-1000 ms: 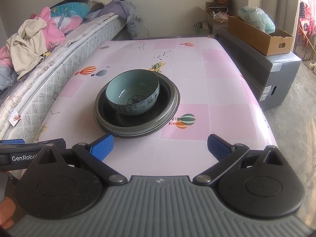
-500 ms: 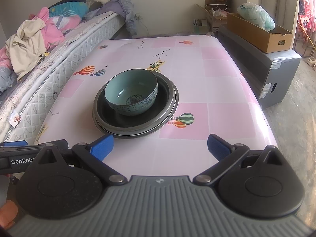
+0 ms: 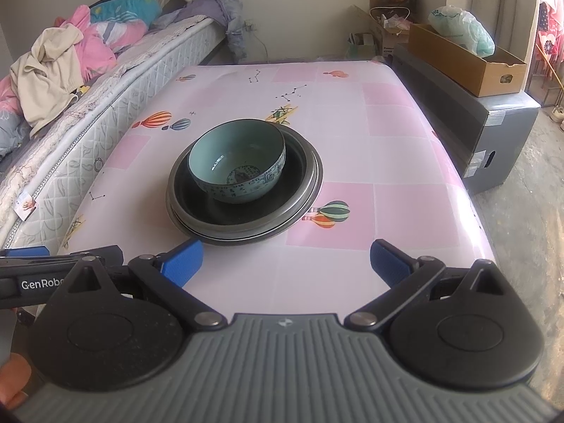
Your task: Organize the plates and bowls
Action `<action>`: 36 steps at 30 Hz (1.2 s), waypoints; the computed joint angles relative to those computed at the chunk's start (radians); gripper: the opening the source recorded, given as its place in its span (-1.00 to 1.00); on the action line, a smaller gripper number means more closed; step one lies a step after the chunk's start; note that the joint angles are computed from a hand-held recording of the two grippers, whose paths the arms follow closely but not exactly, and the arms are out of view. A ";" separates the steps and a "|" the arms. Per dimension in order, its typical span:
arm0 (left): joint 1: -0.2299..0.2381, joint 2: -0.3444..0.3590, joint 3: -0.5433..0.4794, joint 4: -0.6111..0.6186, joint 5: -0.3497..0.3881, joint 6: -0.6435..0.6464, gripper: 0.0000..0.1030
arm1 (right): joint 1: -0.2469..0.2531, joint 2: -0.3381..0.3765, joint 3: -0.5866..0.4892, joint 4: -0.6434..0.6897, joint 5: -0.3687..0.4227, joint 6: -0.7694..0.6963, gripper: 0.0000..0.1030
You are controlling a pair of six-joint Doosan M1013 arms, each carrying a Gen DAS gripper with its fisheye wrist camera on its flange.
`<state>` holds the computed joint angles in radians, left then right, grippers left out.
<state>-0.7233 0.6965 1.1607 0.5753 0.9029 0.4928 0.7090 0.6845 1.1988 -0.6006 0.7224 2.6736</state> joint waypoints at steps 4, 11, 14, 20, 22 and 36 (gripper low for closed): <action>0.000 0.000 0.000 -0.001 0.001 0.001 0.99 | 0.000 0.001 -0.001 0.001 0.001 -0.003 0.97; 0.001 -0.001 0.001 -0.002 0.000 0.000 0.99 | 0.000 0.003 -0.006 0.009 0.005 -0.015 0.97; 0.001 -0.001 0.001 -0.002 0.001 0.001 0.99 | 0.000 0.004 -0.007 0.012 0.006 -0.020 0.97; 0.001 -0.002 0.003 0.001 0.000 -0.002 0.99 | -0.001 0.005 -0.009 0.018 0.011 -0.027 0.97; 0.001 -0.002 0.003 0.001 0.000 -0.003 0.99 | 0.000 0.005 -0.010 0.016 0.011 -0.026 0.97; 0.001 -0.005 0.006 0.002 0.002 -0.006 0.99 | 0.000 0.003 -0.008 0.015 0.011 -0.025 0.97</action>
